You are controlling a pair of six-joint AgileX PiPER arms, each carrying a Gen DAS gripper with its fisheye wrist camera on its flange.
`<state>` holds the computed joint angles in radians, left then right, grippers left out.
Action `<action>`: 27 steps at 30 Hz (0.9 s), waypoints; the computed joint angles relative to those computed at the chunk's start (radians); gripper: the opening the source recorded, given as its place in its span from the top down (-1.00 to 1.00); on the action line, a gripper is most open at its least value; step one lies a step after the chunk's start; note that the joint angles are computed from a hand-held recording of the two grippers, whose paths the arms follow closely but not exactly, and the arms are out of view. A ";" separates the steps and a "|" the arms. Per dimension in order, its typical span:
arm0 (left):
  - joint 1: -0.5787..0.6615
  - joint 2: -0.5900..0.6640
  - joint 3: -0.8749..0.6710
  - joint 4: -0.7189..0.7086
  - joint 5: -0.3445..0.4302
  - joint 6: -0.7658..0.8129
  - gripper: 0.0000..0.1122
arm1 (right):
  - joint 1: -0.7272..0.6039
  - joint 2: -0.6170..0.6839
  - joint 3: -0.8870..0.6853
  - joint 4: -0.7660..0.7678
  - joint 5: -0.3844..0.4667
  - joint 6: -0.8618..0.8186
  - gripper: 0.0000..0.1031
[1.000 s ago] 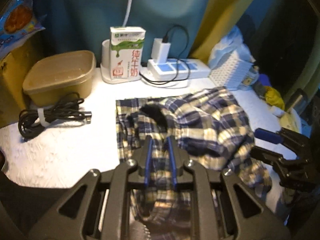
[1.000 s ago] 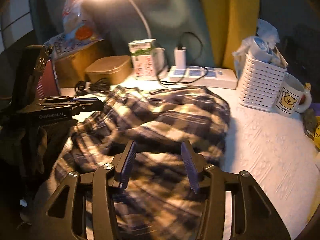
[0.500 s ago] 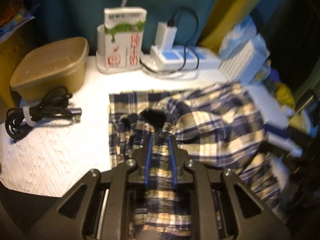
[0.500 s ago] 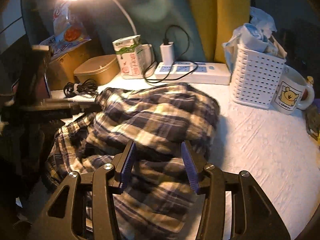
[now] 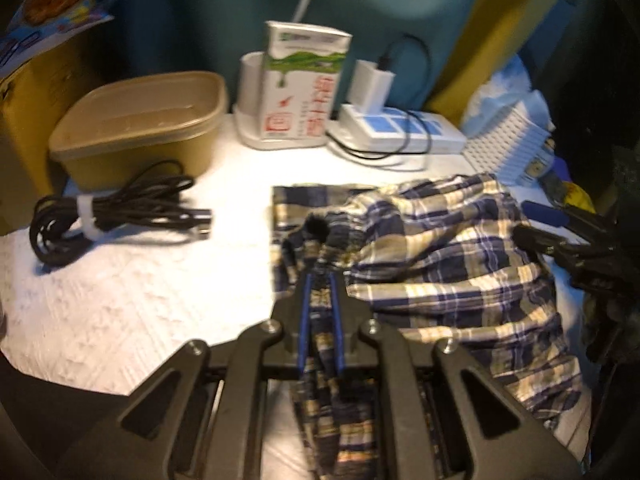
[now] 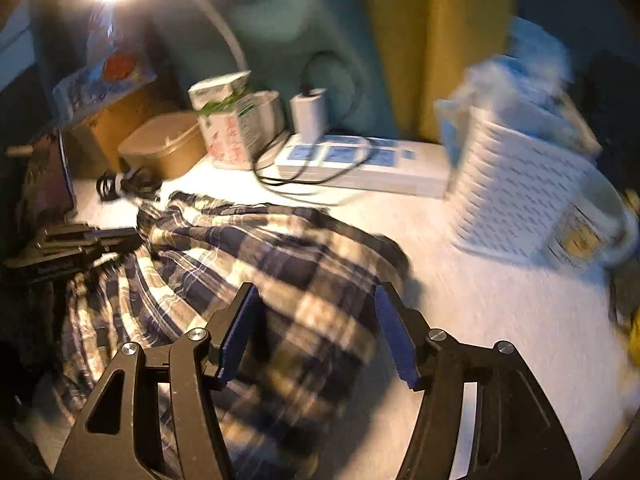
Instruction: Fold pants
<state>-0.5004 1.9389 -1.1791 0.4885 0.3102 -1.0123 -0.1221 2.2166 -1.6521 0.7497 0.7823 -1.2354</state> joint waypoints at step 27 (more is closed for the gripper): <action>-0.155 -0.024 -0.039 -0.123 0.179 0.045 0.71 | -0.100 -0.207 0.291 0.063 0.017 -0.203 -0.42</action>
<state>-0.6554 1.9153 -1.2181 0.3651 0.4889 -0.9674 -0.2219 2.0098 -1.3615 0.8130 0.7991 -1.4380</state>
